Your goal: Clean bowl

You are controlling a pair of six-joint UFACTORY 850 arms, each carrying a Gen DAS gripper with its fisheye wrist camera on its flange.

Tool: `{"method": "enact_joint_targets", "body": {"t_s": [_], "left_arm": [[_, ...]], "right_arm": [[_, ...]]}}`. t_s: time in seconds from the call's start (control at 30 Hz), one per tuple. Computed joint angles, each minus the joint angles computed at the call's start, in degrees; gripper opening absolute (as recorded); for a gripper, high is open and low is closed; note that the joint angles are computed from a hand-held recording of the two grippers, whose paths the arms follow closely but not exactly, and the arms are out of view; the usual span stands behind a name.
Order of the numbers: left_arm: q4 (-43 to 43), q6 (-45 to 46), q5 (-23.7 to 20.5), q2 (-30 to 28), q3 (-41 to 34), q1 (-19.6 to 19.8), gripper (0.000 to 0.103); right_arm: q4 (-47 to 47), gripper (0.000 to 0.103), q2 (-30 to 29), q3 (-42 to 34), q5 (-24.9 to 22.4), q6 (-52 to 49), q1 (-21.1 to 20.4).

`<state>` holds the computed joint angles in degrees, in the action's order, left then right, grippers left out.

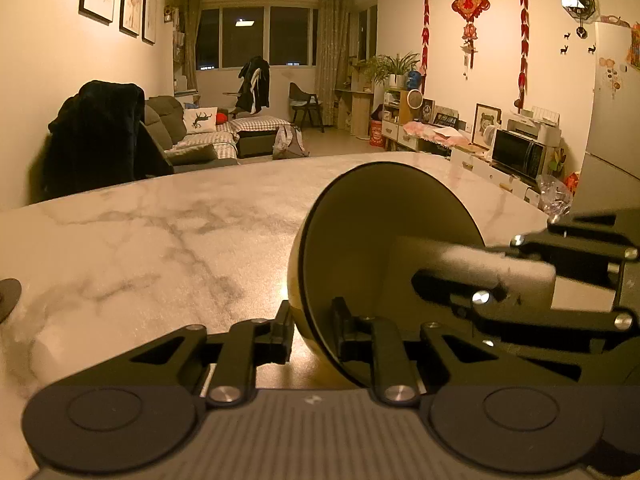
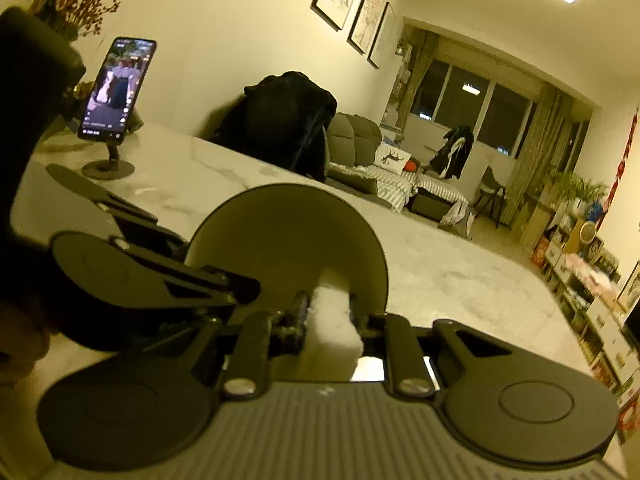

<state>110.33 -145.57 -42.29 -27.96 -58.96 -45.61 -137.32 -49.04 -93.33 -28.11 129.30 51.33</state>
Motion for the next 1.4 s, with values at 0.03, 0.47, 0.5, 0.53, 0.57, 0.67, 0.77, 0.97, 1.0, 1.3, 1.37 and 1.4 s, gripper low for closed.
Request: {"method": "enact_joint_targets", "body": {"t_s": [0.03,0.47,0.5,0.53,0.57,0.67,0.77,0.97,1.0,1.3,1.37,1.4], "left_arm": [[-0.1,0.2,0.2,-0.1,-0.4,0.1,0.02],[0.3,0.2,1.2,-0.1,-0.7,0.5,0.021],[0.4,0.1,1.3,-0.1,-0.7,0.5,0.021],[0.6,0.0,1.4,-0.1,-0.7,0.6,0.021],[0.7,-0.1,1.5,0.0,-0.7,0.6,0.021],[0.8,-0.2,1.6,0.0,-0.7,0.7,0.021],[0.9,-0.4,1.8,0.0,-0.6,0.8,0.021],[-0.7,0.7,1.7,0.1,-0.8,0.5,0.021],[-0.8,0.6,2.0,0.2,-1.0,0.7,0.021],[1.6,-1.5,3.5,0.2,-1.8,1.6,0.02],[2.8,-2.6,4.5,0.2,-1.9,1.9,0.02],[3.8,-3.9,5.0,0.1,-1.7,2.1,0.02]], "right_arm": [[0.5,0.019,0.1,0.0,-0.4,-1.0,0.1],[0.5,0.019,0.4,0.5,0.3,0.6,-0.2],[0.1,0.019,0.4,0.4,1.2,2.1,-0.4],[-0.5,0.019,0.4,0.3,2.3,4.0,-0.6],[-1.2,0.019,0.4,0.1,3.3,5.9,-0.8],[-2.3,0.02,0.4,0.0,4.9,9.2,-1.2],[-0.5,0.02,0.5,-0.1,4.7,7.6,-0.9],[3.3,0.019,1.0,-0.9,5.7,4.6,-0.9],[4.7,0.019,1.2,-1.0,5.5,2.2,-0.8],[9.0,0.019,1.1,-2.3,8.0,-4.6,-1.7],[8.4,0.019,0.8,-2.3,9.1,-3.4,-1.9],[6.7,0.019,0.8,-2.2,10.0,-1.1,-2.1]]}}
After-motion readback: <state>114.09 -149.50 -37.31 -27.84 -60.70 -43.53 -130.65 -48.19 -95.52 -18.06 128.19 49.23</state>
